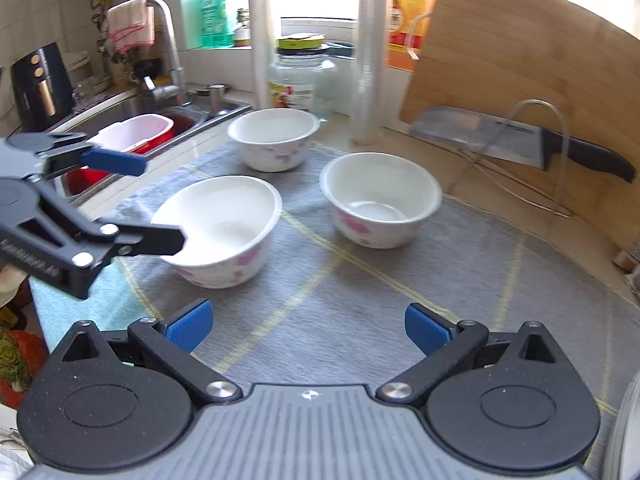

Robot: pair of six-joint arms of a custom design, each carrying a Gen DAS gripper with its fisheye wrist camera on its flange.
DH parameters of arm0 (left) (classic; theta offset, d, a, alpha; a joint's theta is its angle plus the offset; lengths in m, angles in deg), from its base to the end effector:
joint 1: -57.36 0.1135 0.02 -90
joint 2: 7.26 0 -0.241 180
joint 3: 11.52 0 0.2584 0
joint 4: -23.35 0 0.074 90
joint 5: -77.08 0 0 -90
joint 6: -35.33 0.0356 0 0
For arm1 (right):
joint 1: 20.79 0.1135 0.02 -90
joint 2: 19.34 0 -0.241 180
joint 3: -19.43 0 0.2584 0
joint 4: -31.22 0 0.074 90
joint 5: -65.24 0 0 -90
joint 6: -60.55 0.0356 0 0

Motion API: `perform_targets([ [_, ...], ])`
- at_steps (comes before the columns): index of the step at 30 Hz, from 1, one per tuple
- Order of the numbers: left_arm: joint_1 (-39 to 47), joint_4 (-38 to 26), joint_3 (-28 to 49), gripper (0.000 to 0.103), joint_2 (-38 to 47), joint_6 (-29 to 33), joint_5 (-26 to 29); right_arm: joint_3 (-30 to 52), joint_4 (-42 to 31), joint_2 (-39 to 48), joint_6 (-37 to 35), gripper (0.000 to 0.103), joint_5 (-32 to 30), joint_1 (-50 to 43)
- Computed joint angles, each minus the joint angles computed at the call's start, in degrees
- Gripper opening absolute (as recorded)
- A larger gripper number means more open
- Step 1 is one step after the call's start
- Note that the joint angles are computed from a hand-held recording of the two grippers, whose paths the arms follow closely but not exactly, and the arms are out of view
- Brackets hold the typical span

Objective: Organize plates and bowls
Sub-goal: 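Move the left tool toward a white pink-flowered bowl while the right tool approaches too, then grip the white bowl rim with the left tool, carry it, set it down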

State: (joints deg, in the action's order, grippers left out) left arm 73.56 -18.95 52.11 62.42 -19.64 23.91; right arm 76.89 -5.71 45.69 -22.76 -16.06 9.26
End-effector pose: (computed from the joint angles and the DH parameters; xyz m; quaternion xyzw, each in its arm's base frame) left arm 0.2570 0.0524 0.2357 0.2559 0.8565 -0.1204 0.4318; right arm 0.2211 0.1217 0.2214 -0.1574 0.9064 0.0551 0.3880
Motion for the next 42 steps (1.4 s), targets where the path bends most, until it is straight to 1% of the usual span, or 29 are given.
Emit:
perform_targets([
  [3,1.3,-0.8,4.0,0.102,5.6,2.3,0.3,1.8,1.8,4.9,0.8,0.103,1.9,3.6],
  [6,1.4,-1.5,7.5,0.102,10.1,3.1,0.3,3.7,3.9,9.0,0.3,0.103,3.8,5.9],
  [10,0.7,-1.8,10.8,0.102,14.5,4.2,-0.7,6.2,5.7,13.4,0.0,0.103,4.4,7.0],
  [16,-0.7,-6.1,15.9,0.100,20.6,7.1,-0.4,8.3,7.3,17.2,-0.6,0.103,5.1,7.3],
  [17,-0.9,-6.5,16.4,0.099,21.1,7.2,-0.6,8.5,7.6,17.7,-0.9,0.103,5.0,7.3],
  [18,-1.1,-7.4,17.1,0.094,21.9,7.8,-0.4,8.6,7.8,18.0,-1.0,0.103,5.0,7.3],
  [19,-1.3,-8.5,17.9,0.087,22.6,8.5,-0.1,8.7,7.9,18.2,-1.2,0.103,4.9,7.3],
  [21,-1.6,-9.3,18.8,0.083,23.3,8.6,-0.1,9.1,8.0,18.9,-1.5,0.103,4.9,7.3],
  [26,-1.9,-11.2,20.5,0.080,24.5,9.4,1.6,9.7,8.7,19.5,-2.2,0.102,4.5,7.3],
  [27,-2.1,-11.5,20.8,0.078,24.8,9.6,1.7,9.9,8.7,19.6,-2.3,0.102,4.2,7.2],
  [30,-2.5,-12.2,21.6,0.071,25.5,10.0,1.8,10.2,8.8,19.8,-2.1,0.095,3.0,6.9],
  [37,-2.9,-14.2,22.7,0.071,26.5,11.4,2.2,9.9,9.5,20.2,-2.7,0.088,3.4,7.7],
  [42,-2.8,-14.7,23.1,0.071,26.9,11.1,2.8,9.7,9.7,20.3,-2.1,0.088,4.2,8.3],
])
